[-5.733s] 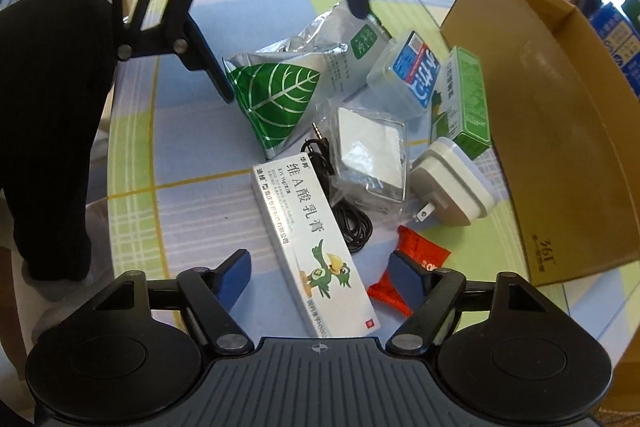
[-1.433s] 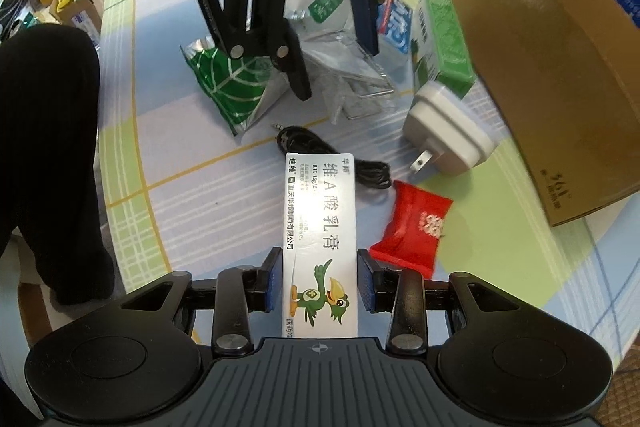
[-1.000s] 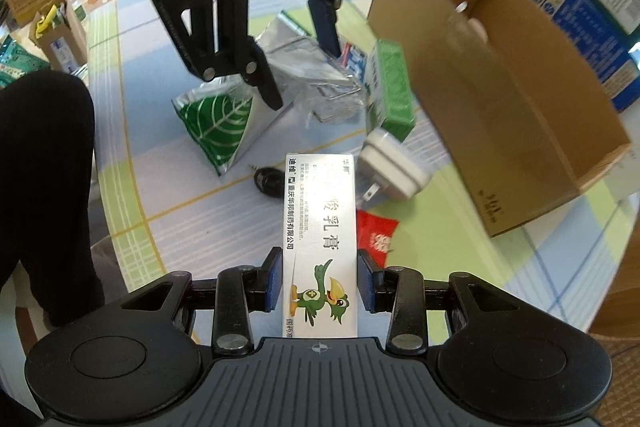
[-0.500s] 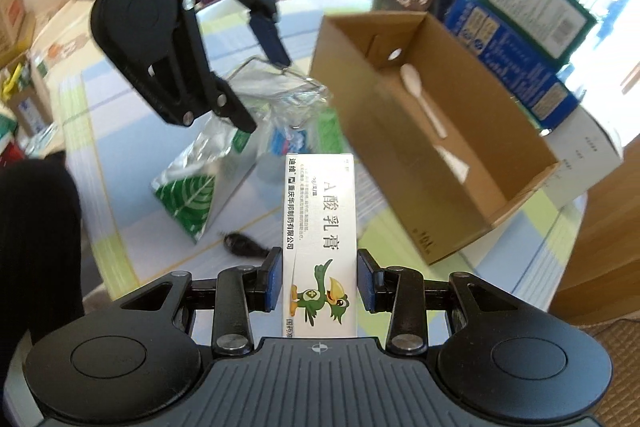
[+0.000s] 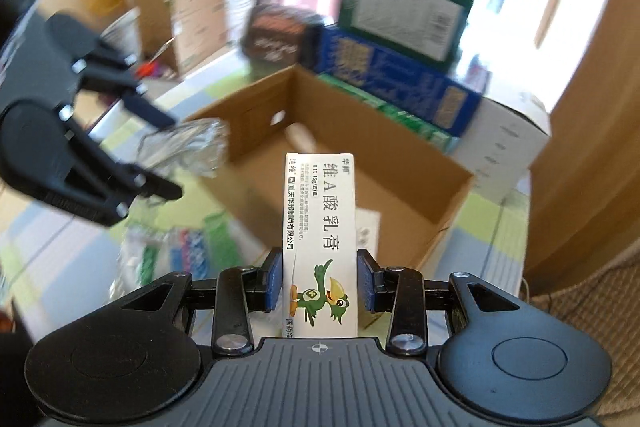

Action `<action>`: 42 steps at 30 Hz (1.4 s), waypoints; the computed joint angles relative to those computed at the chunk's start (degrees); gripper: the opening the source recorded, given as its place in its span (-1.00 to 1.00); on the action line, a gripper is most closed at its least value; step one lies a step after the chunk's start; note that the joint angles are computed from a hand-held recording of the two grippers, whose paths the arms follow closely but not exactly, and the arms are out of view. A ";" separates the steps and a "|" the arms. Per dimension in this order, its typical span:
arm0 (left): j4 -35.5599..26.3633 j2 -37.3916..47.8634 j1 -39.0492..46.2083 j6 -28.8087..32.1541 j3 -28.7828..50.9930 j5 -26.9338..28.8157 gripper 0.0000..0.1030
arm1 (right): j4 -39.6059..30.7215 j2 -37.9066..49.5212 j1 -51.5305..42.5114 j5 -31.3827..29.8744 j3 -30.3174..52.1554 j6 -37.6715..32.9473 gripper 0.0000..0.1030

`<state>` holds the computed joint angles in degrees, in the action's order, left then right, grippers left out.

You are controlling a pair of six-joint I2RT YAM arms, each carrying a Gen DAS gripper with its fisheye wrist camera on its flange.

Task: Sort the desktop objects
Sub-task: 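Lift and carry the plastic case and the cream box over the cardboard box, then open the left gripper releasing the case while the right releases the cream box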

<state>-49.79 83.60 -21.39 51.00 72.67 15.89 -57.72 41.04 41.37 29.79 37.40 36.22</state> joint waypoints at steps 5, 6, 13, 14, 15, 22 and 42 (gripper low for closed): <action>6.24 6.01 -2.14 -8.92 3.21 -1.08 -0.04 | 10.84 1.95 -21.18 -9.30 -0.25 -12.25 -0.32; 7.48 7.19 -2.58 -10.33 3.77 -1.51 -0.04 | 12.69 3.04 -23.84 -10.37 -0.26 -13.45 -0.32; 13.42 15.12 -4.24 -19.02 8.88 -3.41 -0.04 | 23.05 11.67 -34.84 -16.08 0.49 -16.25 -0.32; 13.98 16.10 -4.31 -19.79 9.47 -3.59 -0.04 | 24.53 12.99 -35.95 -16.98 0.40 -16.51 -0.32; 14.47 17.19 -4.27 -20.53 10.15 -3.57 -0.04 | 25.94 14.26 -36.90 -17.80 0.32 -16.64 -0.32; 18.54 23.31 -4.38 -23.33 11.58 -4.24 -0.03 | 33.18 21.05 -39.46 -20.15 -0.74 -17.07 -0.32; 23.35 23.57 -0.95 -21.22 7.93 -1.82 0.26 | 44.24 26.47 -40.88 -20.42 -2.86 -18.02 0.10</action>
